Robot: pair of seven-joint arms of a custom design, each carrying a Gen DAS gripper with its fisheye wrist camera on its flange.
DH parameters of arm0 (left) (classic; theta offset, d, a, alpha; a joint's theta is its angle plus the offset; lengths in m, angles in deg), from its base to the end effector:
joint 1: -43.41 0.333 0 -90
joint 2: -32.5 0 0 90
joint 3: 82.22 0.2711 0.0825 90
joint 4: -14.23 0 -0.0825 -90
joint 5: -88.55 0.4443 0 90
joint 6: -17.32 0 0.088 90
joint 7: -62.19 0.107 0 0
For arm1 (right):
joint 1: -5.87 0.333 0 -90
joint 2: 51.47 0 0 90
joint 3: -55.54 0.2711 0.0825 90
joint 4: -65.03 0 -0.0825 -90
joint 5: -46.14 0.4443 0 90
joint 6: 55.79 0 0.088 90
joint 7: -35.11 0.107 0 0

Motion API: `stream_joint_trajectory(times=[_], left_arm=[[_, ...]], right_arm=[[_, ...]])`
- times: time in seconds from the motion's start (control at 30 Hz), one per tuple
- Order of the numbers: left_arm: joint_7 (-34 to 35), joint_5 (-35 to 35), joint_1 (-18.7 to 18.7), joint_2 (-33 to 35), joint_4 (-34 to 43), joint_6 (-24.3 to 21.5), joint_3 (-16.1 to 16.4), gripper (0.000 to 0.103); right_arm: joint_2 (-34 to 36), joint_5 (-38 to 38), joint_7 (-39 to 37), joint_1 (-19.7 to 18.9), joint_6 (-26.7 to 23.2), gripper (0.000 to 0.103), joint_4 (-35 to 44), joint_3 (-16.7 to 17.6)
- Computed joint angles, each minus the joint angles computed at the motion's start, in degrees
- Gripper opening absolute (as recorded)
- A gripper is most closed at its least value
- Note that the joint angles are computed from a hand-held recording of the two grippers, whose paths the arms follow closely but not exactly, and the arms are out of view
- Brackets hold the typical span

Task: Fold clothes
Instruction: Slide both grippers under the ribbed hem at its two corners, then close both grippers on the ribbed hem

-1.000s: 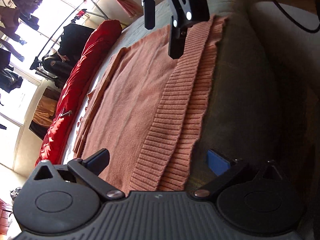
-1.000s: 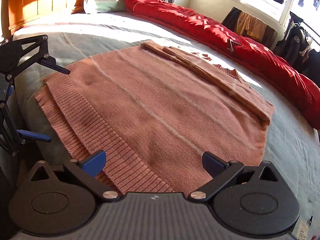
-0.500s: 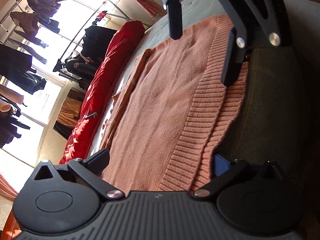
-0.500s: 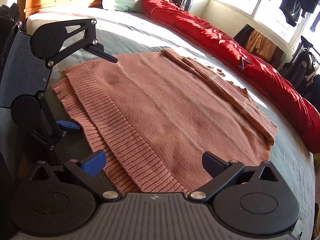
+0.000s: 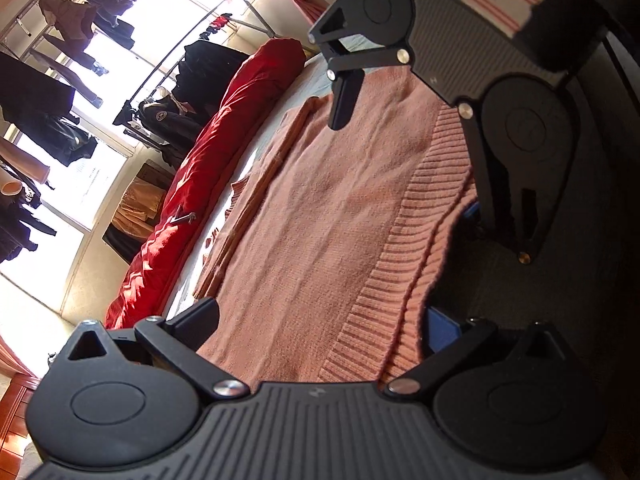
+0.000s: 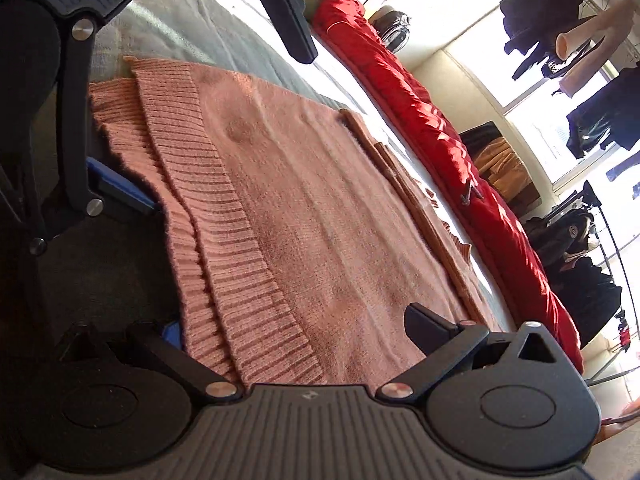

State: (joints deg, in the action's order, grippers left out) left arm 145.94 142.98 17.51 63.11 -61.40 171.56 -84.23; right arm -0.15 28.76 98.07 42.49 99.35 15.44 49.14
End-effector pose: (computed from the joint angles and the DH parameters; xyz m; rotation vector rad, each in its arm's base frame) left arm 0.6915 -0.3895 0.4606 -0.5343 2.0513 -0.3935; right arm 0.7074 0.4765 0.4435 -2.4050 0.3309 -1.1503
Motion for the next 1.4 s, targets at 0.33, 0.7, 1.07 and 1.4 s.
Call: stream_joint_trajectory(times=[0.33,0.7,1.07,1.4], left_arm=[[-7.14,0.95,-2.14,5.72,6.53,-1.29,3.12,0.102],[-13.68,9.49,0.90,-4.35,-6.30,-3.79,2.64,0.103],[3.83,7.69,3.35,-2.55,-4.32,-2.91,-1.39,0.084],[24.03,-5.30,4.24,-2.56,-4.54,-6.90,-4.24,0.011]], right_arm=[[-0.76,-2.40,3.32,0.39,2.31,0.103,-0.51,-1.68],[-5.00,-12.03,13.41,1.19,0.48,0.103,-8.77,-9.13],[-7.40,-12.36,9.39,-3.02,-0.25,0.077,-11.24,-2.92],[-8.96,0.76,-2.60,-6.84,-8.92,0.013,-10.32,4.11]])
